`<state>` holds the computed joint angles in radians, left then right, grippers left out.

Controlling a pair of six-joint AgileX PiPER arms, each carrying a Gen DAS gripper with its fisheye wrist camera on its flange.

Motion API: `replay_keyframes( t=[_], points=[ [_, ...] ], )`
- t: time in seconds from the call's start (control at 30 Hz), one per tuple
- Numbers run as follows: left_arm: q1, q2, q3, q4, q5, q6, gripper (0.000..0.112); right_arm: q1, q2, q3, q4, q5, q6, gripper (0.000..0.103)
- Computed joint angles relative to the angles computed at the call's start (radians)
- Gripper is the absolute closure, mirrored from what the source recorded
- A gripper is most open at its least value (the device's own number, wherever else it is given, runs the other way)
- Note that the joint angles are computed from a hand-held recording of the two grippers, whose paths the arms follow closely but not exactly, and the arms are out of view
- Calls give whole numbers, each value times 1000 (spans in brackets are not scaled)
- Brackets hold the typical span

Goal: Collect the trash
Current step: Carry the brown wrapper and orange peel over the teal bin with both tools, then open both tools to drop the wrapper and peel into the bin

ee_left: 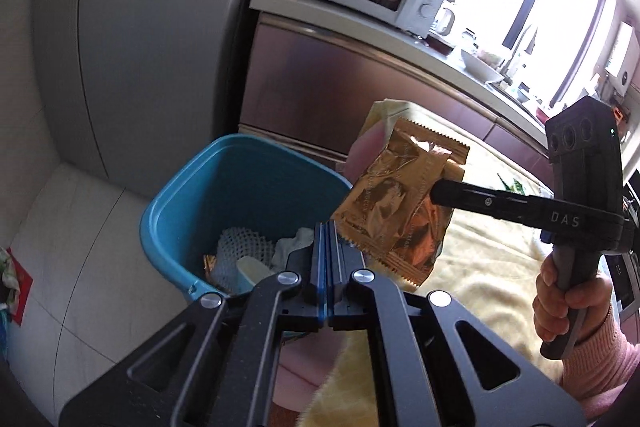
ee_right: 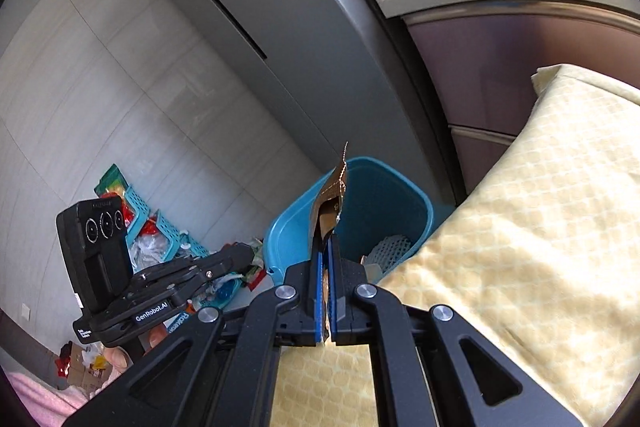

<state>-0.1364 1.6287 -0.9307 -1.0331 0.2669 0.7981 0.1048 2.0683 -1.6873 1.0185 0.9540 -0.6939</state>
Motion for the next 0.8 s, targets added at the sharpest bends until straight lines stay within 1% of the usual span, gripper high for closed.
replay_keyframes(
  t=[0.17, 0.2, 0.3, 0.37, 0.43, 0.5, 0.63, 0.77, 0.8],
  points=[
    [24, 3, 26, -76, -1, 76, 111, 56, 75, -130, -90, 15, 101, 100],
    [25, 3, 29, -75, -4, 75, 111, 69, 90, -151, -113, 13, 124, 99],
    [24, 4, 31, -69, -8, 78, 110, 105, 138, -229, -185, 32, 203, 99],
    [19, 4, 28, -37, -13, 47, 107, 123, 166, -272, -223, 41, 245, 98],
    [16, 8, 24, -27, -13, 37, 102, 138, 189, -308, -262, 37, 292, 94],
    [4, 6, 22, 6, -19, 0, 99, 142, 184, -289, -263, 21, 300, 80],
    [-11, 7, 17, 34, -29, -27, 89, 131, 163, -242, -243, -8, 277, 75],
    [-29, 10, 6, 73, -32, -71, 82, 106, 121, -182, -207, -30, 228, 74],
    [-37, 11, 2, 85, -35, -83, 79, 98, 102, -156, -195, -36, 206, 74]
  ],
)
